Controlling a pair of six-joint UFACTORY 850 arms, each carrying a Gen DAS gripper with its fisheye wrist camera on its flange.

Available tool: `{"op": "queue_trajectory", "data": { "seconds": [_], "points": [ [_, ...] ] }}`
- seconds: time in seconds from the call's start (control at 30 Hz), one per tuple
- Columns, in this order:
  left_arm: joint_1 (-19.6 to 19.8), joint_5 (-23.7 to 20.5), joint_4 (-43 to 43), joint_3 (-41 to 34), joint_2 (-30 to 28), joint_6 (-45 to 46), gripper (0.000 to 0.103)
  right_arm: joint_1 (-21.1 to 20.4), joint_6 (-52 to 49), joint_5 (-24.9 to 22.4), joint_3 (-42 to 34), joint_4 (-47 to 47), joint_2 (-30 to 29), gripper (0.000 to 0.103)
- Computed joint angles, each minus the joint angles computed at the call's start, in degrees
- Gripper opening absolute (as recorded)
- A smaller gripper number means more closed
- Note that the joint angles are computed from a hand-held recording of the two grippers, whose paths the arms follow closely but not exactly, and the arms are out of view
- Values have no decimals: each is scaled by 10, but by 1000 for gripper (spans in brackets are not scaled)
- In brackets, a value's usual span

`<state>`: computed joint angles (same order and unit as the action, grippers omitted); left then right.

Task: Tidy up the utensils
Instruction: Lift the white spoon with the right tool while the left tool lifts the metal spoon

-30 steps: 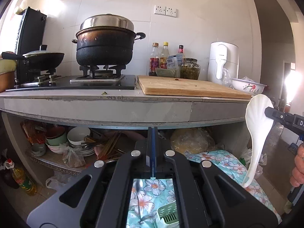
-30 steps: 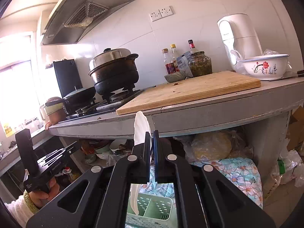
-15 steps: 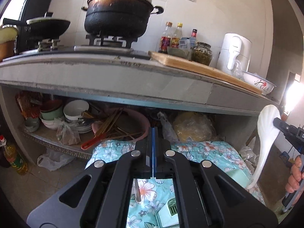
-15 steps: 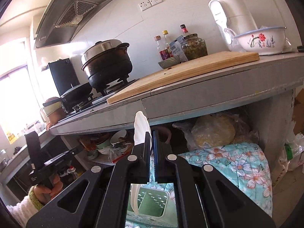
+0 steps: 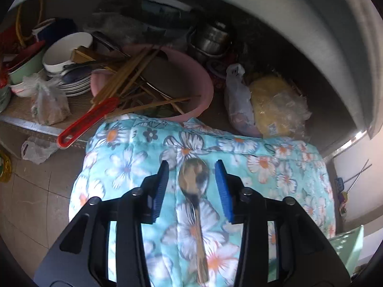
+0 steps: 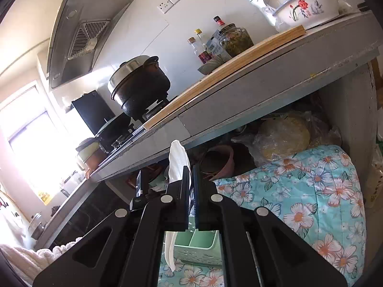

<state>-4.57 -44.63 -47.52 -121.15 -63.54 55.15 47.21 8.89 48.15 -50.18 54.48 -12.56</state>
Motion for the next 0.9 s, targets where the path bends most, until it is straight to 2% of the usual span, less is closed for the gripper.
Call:
{"op": "queue_trajectory", "data": {
  "seconds": [0.13,0.2,0.33,0.4,0.47,0.53,0.6,0.7,0.9],
  "points": [
    [-16,-29,83,-95,-59,-58,40,-10,18,-6,6,-13,-3,3],
    [-22,-29,109,-120,-76,-69,40,-14,21,-10,5,-18,-6,3],
    [-26,-33,110,-122,-79,-60,39,-23,32,-16,5,-31,-11,3],
    [-28,-35,115,-119,-77,-51,32,-27,43,-17,5,-40,-14,3],
    [-31,-32,121,-101,-67,-37,28,-29,51,-18,5,-48,-16,3],
    [-36,-8,133,-68,-47,-19,15,-31,54,-17,5,-50,-18,3],
    [-39,11,139,-39,-30,-8,9,-33,66,-16,6,-60,-20,3],
    [-38,35,120,3,-4,24,3,-33,68,-17,5,-64,-20,3],
    [-35,96,84,109,66,88,1,-20,44,-9,2,-45,-12,3]
  ]
}}
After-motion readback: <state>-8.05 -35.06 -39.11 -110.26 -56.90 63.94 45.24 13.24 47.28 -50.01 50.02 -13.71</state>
